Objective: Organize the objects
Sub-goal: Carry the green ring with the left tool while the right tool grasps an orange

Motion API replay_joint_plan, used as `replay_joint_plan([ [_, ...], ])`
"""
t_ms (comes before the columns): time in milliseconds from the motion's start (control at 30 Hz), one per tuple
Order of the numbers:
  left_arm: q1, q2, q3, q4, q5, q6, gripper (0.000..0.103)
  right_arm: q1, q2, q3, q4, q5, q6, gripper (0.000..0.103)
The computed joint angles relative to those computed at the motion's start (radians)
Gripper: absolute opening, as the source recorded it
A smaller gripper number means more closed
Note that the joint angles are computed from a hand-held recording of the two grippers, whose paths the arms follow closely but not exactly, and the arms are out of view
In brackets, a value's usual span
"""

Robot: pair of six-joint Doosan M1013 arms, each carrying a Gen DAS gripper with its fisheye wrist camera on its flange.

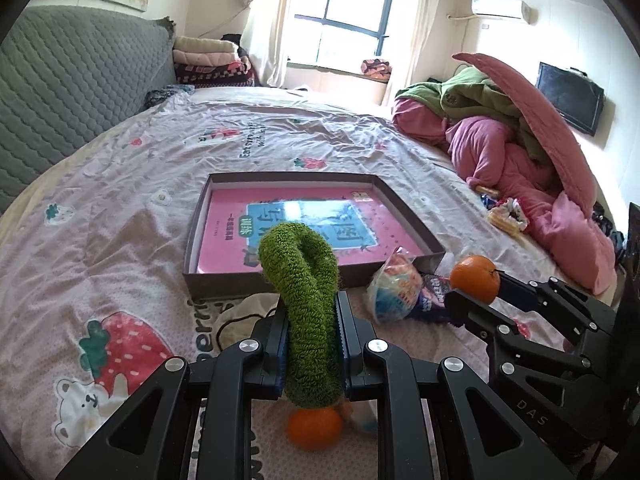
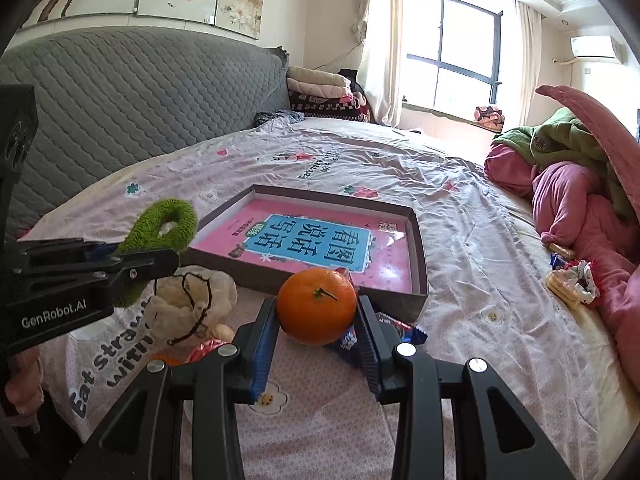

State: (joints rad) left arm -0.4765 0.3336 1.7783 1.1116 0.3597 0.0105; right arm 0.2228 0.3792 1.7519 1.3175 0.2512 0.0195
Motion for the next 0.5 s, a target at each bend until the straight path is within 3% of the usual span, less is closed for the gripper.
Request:
replay_joint_plan([
  [233,0.014,0.006,-0.021,-0.034,-0.018,0.041,0.02,-0.001,0.013,-0.045,-0.086,0.033,0.078,0.038],
  [500,0.021,0.028,-0.042,0.008,-0.016,0.011,0.02,-0.004,0.03,-0.066,-0.077,0.047,0.082,0.038],
])
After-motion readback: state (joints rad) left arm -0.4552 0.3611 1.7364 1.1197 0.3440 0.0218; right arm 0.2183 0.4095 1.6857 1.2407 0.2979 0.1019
